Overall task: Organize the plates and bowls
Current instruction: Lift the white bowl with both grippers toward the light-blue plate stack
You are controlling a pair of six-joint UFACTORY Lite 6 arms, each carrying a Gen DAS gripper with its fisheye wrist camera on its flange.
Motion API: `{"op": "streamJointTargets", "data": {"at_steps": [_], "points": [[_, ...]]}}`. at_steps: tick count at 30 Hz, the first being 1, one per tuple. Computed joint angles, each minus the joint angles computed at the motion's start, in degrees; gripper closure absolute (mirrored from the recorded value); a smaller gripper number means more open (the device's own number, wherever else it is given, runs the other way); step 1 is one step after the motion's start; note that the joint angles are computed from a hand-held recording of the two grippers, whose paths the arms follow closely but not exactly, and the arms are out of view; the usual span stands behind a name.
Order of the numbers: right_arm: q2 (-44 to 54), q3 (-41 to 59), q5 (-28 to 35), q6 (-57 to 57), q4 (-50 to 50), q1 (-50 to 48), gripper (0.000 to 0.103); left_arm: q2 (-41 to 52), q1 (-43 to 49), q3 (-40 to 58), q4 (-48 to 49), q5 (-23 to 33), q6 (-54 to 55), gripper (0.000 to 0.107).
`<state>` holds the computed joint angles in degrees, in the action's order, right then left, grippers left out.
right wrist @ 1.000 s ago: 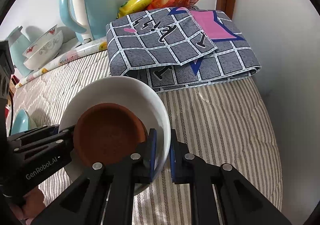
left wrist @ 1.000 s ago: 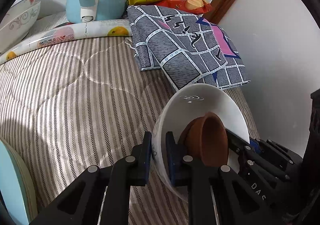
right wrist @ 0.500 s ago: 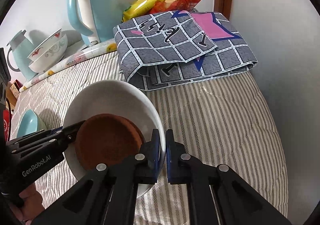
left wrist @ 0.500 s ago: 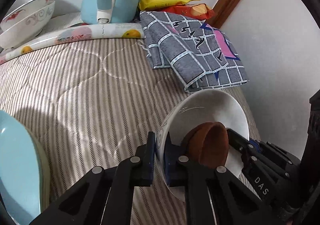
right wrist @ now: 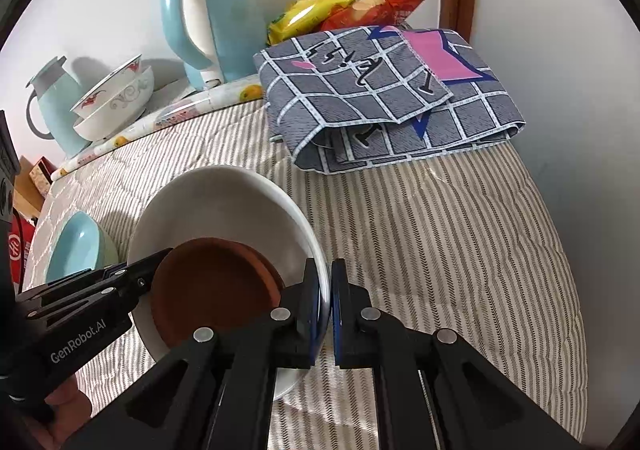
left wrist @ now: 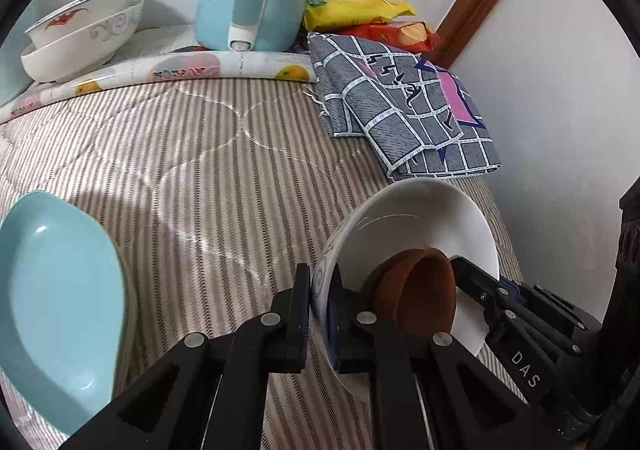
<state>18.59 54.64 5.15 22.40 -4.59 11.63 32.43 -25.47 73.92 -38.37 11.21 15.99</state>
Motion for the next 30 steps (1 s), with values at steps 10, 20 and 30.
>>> {"op": "streamJointTargets", "data": {"at_steps": [10, 20, 30], "points": [[-1.2, 0.2, 0.5, 1.9, -0.1, 3.1, 0.097, -5.1, 1.9, -5.4, 0.4, -1.1, 0.1, 0.099], [-4.5, -0.2, 2.0, 14.8, -11.4, 6.4, 0.097, -11.8, 3.6, -11.3, -2.6, -2.1, 3.9, 0.099], [-8.1, -0.8, 4.5, 30.1, -25.1, 10.6, 0.097, -18.4, 6.2, -16.8, -5.9, -1.7, 8.8, 0.099]]}}
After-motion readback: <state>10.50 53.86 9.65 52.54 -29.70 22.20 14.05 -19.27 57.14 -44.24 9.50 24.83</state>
